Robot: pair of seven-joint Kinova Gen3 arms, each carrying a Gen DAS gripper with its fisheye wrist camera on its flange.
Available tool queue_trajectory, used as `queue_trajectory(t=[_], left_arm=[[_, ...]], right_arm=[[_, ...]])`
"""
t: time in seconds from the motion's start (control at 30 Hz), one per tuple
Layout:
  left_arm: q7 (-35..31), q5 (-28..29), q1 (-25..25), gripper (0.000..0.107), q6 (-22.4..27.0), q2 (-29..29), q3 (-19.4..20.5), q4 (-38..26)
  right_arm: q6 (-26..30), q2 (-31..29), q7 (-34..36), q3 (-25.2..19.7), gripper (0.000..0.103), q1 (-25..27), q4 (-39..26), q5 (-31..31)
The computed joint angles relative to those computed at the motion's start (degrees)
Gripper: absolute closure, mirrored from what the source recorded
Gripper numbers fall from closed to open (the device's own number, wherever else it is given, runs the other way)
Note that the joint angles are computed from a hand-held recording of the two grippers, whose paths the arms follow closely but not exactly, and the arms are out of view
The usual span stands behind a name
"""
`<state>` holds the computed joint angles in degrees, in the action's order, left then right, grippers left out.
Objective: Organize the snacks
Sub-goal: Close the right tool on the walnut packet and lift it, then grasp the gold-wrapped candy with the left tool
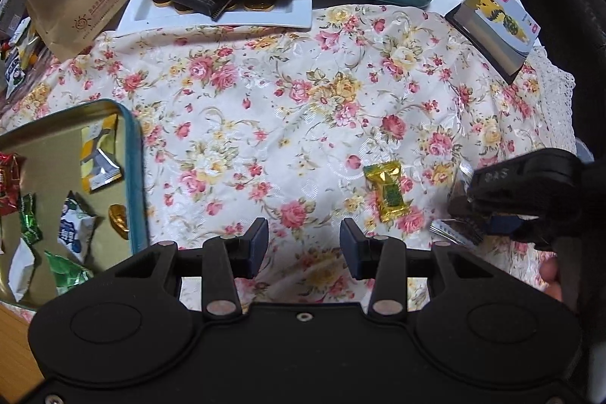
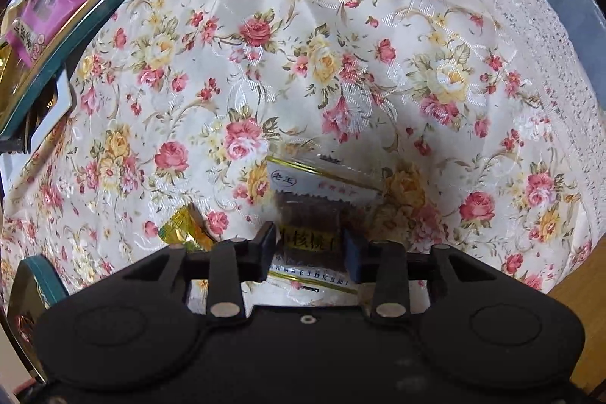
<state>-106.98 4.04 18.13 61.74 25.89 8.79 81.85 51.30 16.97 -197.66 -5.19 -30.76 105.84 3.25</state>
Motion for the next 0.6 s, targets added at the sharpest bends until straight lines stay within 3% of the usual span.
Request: queue_trajectory(t=[0.23,0.47,0.6], left_arm=[[-0.08,0.19,2.33,0.057,-6.77,0.15,1.10,4.88],[0.36,2.53,3.57,0.057,-9.93,0.16,2.40,7.82],[3.73,0.06,6.49,0.057,-14.55,-0.60,1.24,10.39]], right_arm=[[9.35,-4.79,-6.78,-0.60,0.070,-3.95,-2.98,7.86],[9.84,-10.32,-14.58,-3.35,0.070,-3.95,-1.25,12.79],[13.10,-11.32,-18.12,-5.09,0.070,-4.25,-2.01,15.23]])
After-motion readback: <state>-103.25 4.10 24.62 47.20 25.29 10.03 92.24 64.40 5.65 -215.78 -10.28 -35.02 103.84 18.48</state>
